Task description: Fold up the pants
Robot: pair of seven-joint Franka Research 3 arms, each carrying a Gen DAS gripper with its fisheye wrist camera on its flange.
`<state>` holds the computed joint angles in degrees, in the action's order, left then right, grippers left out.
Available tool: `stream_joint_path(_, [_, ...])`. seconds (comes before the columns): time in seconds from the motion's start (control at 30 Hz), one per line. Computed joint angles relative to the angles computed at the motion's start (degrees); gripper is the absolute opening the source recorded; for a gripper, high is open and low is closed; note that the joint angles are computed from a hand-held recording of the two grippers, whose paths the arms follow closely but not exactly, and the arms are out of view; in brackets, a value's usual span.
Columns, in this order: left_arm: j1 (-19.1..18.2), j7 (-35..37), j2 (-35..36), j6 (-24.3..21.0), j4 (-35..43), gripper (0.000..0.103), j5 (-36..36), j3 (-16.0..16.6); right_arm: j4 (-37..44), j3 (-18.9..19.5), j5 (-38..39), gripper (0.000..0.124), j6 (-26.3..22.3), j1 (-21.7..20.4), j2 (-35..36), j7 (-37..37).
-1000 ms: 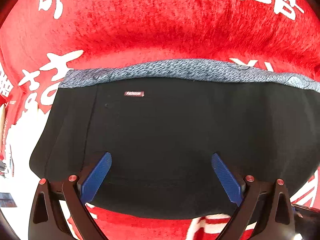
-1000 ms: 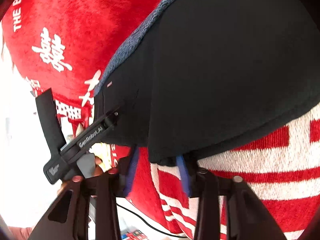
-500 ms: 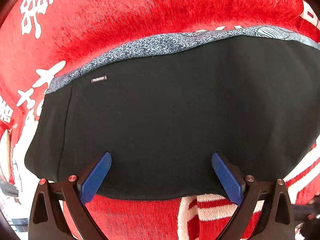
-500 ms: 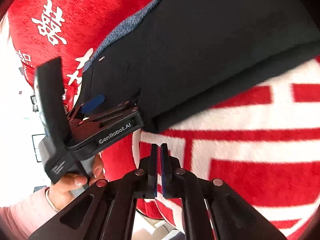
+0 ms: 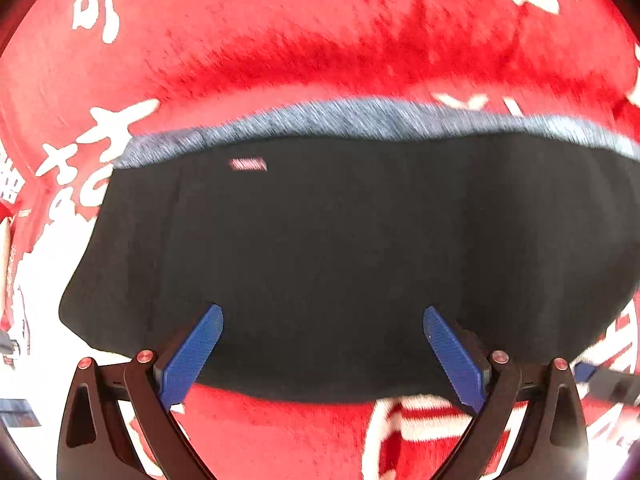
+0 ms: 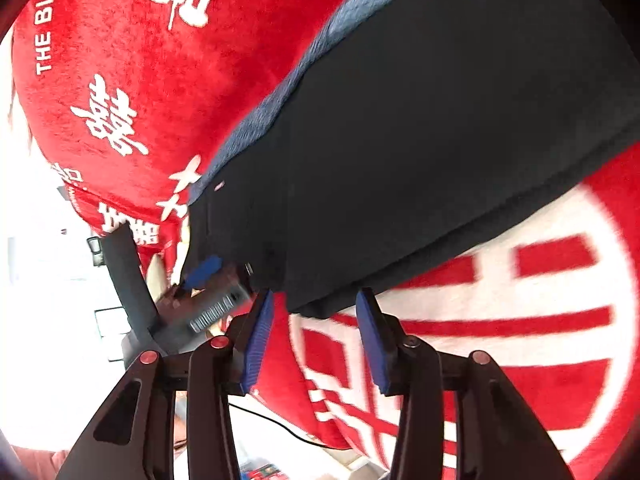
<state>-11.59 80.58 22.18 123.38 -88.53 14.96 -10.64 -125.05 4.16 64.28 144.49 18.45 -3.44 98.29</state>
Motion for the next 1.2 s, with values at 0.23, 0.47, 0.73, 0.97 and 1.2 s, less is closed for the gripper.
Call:
stream_joint_path(0.23, [-0.28,1.86,2.40,-1.79,3.97,0.101,-0.76,-0.34,-0.06,1.26,7.12,0.037,5.47,1.20,1.98,1.02])
stream_joint_path(0.47, [-1.02,1.93,2.37,-1.72,3.51,0.101,-0.98,-0.57,0.81,1.23,1.54,0.007,6.97,0.86,2.88,6.07])
stream_joint_path(0.73, [-2.45,2.70,-0.95,-1.00,-1.65,0.101,1.60,-0.96,2.52,1.24,-11.67,0.004,6.67,0.88,1.48,10.00])
stream_joint_path(0.97, [-2.98,3.94,-4.49,1.27,-8.01,0.101,2.71,-1.51,-0.61,1.55,-12.61,0.004,6.08,1.66,0.71,13.06])
stream_joint_path(1.2, [-1.17,2.58,-4.23,-1.19,-4.60,0.101,-3.79,-1.89,-1.80,-0.03,-12.04,0.009,-1.15,0.29,-2.04,11.77])
